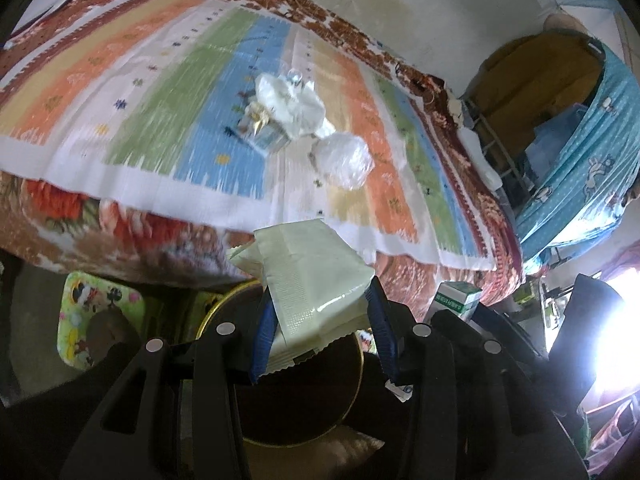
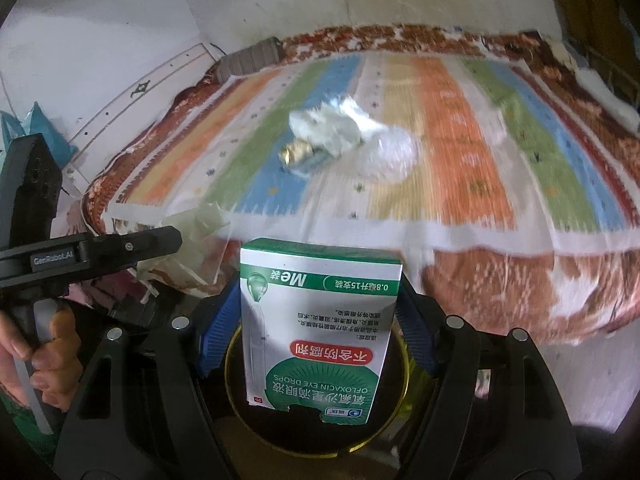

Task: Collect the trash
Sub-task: 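Carry both items to the black bin and open both grippers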

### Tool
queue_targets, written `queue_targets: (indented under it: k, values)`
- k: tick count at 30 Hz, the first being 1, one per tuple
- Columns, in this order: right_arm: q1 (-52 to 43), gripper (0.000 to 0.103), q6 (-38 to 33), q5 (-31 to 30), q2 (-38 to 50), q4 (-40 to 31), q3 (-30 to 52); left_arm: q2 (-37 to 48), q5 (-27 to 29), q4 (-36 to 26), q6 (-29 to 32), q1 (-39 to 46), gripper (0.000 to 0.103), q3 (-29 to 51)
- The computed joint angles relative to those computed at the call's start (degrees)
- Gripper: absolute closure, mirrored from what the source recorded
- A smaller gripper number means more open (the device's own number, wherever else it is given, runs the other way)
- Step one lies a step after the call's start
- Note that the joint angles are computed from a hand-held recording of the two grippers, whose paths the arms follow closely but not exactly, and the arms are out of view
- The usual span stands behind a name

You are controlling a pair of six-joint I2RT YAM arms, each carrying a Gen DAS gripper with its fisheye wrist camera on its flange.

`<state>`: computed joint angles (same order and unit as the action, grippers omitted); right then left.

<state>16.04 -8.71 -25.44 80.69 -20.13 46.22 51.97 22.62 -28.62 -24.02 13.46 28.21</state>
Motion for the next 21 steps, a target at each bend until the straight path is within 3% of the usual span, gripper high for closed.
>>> queue_targets:
  k: [10, 11, 12, 13, 21]
  values:
    - [0.8, 0.033, -0.1, 0.9, -0.6, 0.4, -5.3, 0.9, -4.9, 0.9, -4.5, -7.7, 0.058, -3.9]
    - [0.8, 0.032, 0.4, 0.8, -0.3, 0.8, -5.3, 1.2, -3.3, 1.5, -4.1, -6.7, 0.038, -4.0]
    - [0.9, 0.023, 0.8, 1.1, 0.1, 1.0, -5.3, 1.1, -2.3, 1.9, -4.2, -6.0, 0.017, -4.2]
    - [0.8, 0.017, 0.9, 1.0, 0.2, 0.8, -5.0, 0.3, -1.5, 2.3, -4.5, -5.1, 0.018, -4.7]
    - [-0.3, 0.017, 1.7, -0.4, 0.7, 0.5, -4.2, 0.1, -4.9, 0.7, -4.6, -4.2, 0.019, -3.3]
